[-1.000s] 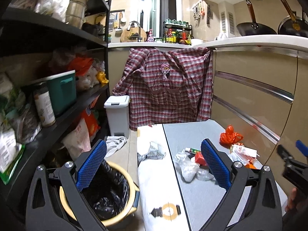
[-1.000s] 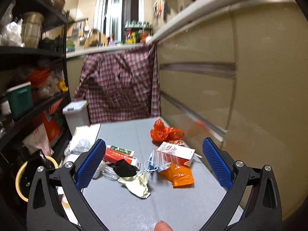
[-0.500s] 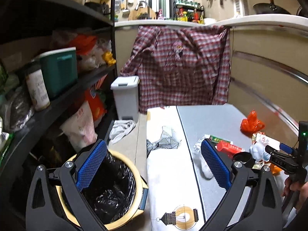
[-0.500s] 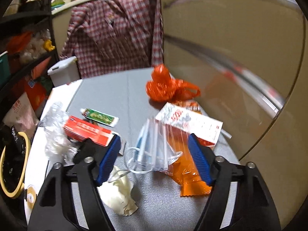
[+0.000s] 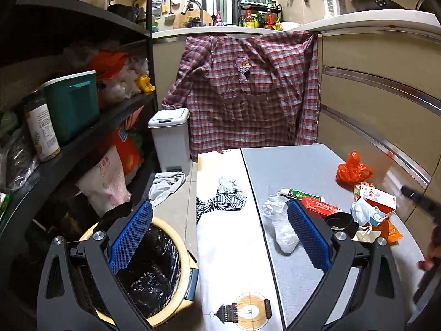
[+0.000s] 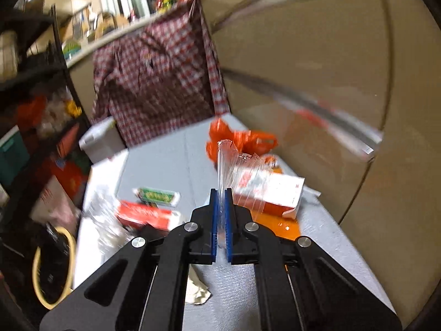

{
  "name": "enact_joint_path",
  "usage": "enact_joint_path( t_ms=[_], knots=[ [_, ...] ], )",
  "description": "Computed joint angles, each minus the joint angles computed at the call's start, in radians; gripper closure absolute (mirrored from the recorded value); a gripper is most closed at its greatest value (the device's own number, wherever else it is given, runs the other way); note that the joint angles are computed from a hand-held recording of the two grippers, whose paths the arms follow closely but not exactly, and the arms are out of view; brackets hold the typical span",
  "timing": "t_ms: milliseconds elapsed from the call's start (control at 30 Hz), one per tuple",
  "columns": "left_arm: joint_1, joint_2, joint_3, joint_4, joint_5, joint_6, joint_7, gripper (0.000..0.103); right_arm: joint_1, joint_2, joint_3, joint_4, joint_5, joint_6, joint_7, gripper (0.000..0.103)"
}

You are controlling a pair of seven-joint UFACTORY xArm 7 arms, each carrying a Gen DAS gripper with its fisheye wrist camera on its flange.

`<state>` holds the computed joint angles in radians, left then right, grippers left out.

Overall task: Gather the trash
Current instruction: 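Grasp a clear plastic bag with the right tool while the left tool grasps another plastic bag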

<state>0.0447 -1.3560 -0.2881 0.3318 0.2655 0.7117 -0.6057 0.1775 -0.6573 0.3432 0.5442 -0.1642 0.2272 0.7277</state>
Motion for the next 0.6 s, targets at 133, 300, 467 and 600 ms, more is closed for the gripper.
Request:
enact_joint_path(
  t_ms=[133, 300, 467, 600],
  knots=[
    [0.011, 0.027, 0.004, -0.015, 0.003, -0.05, -0.01, 0.008, -0.016, -0.075, 0.004, 0.007, -0.002, 0.011, 0.016, 0.098],
    [0.013, 0.137, 0.003, -0.021, -0.006, -0.142, -0.023, 0.008, -0.003, -0.055, -0.015, 0.031, 0.016, 0.019, 0.006, 0.098],
    [0.023, 0.351, -0.003, 0.005, -0.02, -0.29, -0.048, 0.023, 0.031, -0.02, -0.04, 0.038, 0.045, 0.028, -0.013, 0.098],
    [0.025, 0.561, 0.021, 0.054, -0.031, -0.391, -0.043, 0.036, 0.035, 0.002, -0.042, 0.045, 0.043, 0.028, -0.031, 0.098]
  ],
)
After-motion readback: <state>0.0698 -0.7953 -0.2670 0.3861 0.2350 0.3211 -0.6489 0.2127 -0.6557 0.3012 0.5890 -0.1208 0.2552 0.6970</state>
